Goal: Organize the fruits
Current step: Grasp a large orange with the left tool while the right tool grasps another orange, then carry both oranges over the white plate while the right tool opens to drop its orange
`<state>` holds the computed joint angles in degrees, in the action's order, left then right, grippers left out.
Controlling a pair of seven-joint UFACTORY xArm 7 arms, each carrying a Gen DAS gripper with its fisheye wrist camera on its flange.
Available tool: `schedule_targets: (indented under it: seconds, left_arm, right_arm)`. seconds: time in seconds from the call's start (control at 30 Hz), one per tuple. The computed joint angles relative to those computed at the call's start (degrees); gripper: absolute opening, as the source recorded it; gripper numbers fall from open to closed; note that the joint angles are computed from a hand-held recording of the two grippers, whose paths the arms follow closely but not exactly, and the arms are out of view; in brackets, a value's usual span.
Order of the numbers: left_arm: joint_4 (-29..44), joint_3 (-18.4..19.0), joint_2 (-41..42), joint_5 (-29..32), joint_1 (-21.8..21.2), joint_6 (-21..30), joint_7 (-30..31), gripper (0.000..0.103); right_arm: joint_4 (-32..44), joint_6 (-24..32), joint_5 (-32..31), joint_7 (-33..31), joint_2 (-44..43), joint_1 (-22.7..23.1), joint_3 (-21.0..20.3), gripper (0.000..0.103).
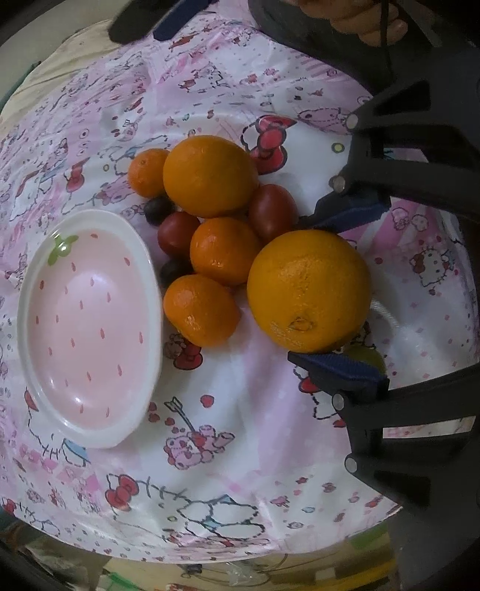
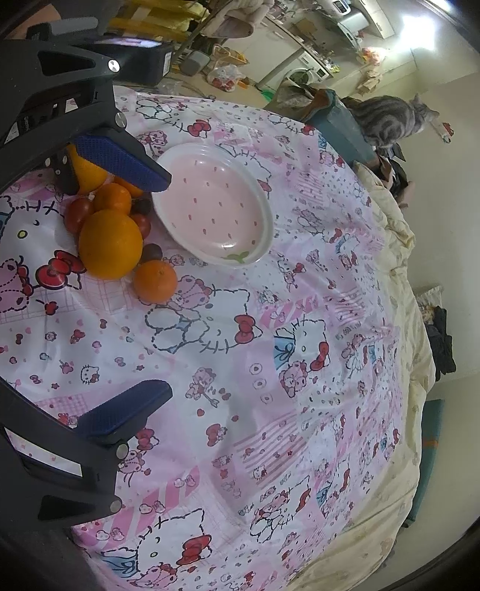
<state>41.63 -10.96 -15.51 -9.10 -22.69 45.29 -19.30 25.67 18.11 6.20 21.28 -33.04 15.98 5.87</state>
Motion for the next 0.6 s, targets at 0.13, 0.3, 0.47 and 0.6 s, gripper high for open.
schedule_targets:
  seconds: [0.13, 0.3, 0.47, 0.6]
  left_arm:
    - [-3.03, 0.84, -5.52, -0.40, 0.60, -0.45, -0.01, 0.055]
    - [-5.88, 1.06, -12.10, 0.89, 2.34, -1.10, -1.96, 0.055]
    - [-6.70, 1.32, -13.99, 2.04, 3.76, -1.75, -3.91, 0.055]
    - [-6.39, 0.84, -12.43, 2.62, 4.35, -3.23, -5.79, 0.055]
  right_arm:
    - [1.57, 3.63, 7.93, -7.09, 3.25, 8.33, -7.94, 0.103]
    - [5.16, 12.07, 24.67, -19.10, 9.39, 16.43, -15.90, 0.095]
    - [7.40, 15.13, 34.92, -24.12, 14.96, 16.76, -16.16, 0.082]
    - [8.64, 15.04, 33.73, -23.01, 17.42, 14.10, -12.07, 0.062]
